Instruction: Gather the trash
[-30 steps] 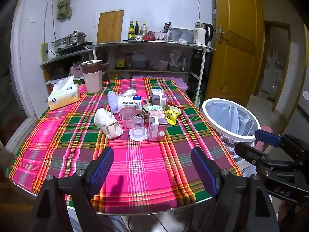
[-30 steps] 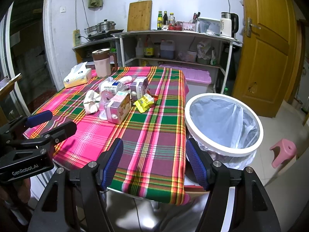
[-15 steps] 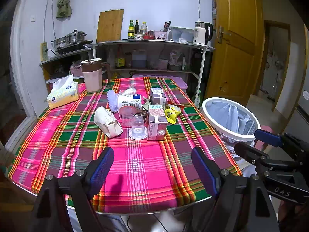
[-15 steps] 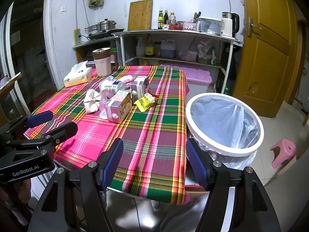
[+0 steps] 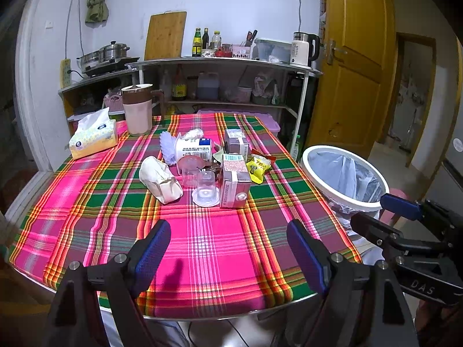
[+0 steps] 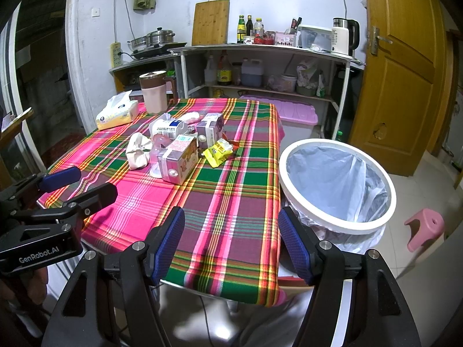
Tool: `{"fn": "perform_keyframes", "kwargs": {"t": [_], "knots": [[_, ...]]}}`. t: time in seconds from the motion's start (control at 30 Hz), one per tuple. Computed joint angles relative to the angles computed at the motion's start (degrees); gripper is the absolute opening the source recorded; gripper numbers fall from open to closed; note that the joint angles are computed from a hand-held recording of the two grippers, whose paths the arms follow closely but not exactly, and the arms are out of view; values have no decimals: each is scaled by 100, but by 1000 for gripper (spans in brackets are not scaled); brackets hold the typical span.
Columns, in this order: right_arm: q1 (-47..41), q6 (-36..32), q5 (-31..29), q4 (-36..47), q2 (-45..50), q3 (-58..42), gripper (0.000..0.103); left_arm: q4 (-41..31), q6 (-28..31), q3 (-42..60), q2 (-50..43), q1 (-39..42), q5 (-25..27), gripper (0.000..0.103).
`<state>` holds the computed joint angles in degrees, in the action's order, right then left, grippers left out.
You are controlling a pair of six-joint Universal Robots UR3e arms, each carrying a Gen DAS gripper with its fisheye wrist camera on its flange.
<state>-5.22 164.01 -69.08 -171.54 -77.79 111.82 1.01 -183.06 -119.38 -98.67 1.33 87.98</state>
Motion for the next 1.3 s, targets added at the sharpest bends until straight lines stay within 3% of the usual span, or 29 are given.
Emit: {"fn": "perform_keyframes", "kwargs": {"t": [0.77, 1.3], "knots": [[17, -16, -11, -113, 132, 47, 68, 361, 2, -114, -211, 300, -353, 82], [208, 6, -31, 341, 1094, -1117, 68, -81, 205, 1014, -1234, 507, -677, 78]]}}
